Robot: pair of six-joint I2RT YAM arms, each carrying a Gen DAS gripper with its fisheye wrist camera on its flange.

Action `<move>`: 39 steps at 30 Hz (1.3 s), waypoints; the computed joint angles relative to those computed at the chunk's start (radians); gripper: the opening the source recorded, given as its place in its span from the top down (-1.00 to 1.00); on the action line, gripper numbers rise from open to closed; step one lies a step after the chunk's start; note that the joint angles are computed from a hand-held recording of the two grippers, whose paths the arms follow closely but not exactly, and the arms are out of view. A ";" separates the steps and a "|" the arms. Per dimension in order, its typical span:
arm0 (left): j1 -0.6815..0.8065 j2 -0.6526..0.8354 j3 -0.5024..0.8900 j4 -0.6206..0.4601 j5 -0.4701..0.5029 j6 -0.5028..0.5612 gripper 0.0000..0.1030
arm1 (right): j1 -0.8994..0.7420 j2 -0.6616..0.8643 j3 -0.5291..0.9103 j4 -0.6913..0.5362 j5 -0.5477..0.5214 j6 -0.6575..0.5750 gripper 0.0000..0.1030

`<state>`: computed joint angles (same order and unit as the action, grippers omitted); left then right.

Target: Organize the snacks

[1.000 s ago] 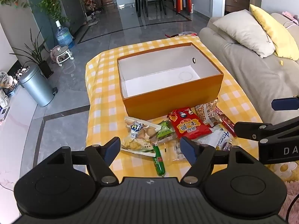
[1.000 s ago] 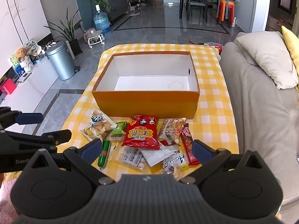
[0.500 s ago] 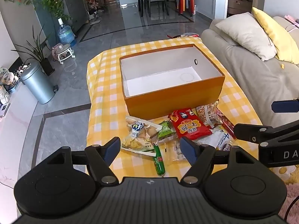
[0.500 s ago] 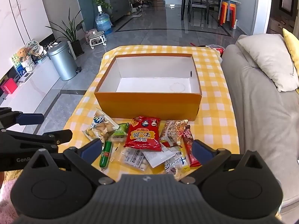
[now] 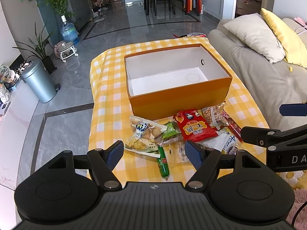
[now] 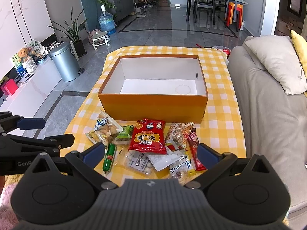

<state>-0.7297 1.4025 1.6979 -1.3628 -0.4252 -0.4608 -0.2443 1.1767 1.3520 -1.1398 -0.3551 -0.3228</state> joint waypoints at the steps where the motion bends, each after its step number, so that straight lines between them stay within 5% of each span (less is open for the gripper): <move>1: 0.000 0.000 0.000 0.000 0.000 0.000 -0.65 | -0.001 -0.001 -0.002 0.001 0.000 -0.001 -0.92; 39: -0.009 -0.015 -0.031 0.004 0.000 -0.015 -0.65 | 0.009 -0.004 -0.011 -0.001 0.012 -0.001 -0.92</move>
<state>-0.7383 1.3870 1.6671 -1.3583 -0.4250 -0.4755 -0.2357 1.1728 1.3412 -1.1412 -0.3435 -0.3233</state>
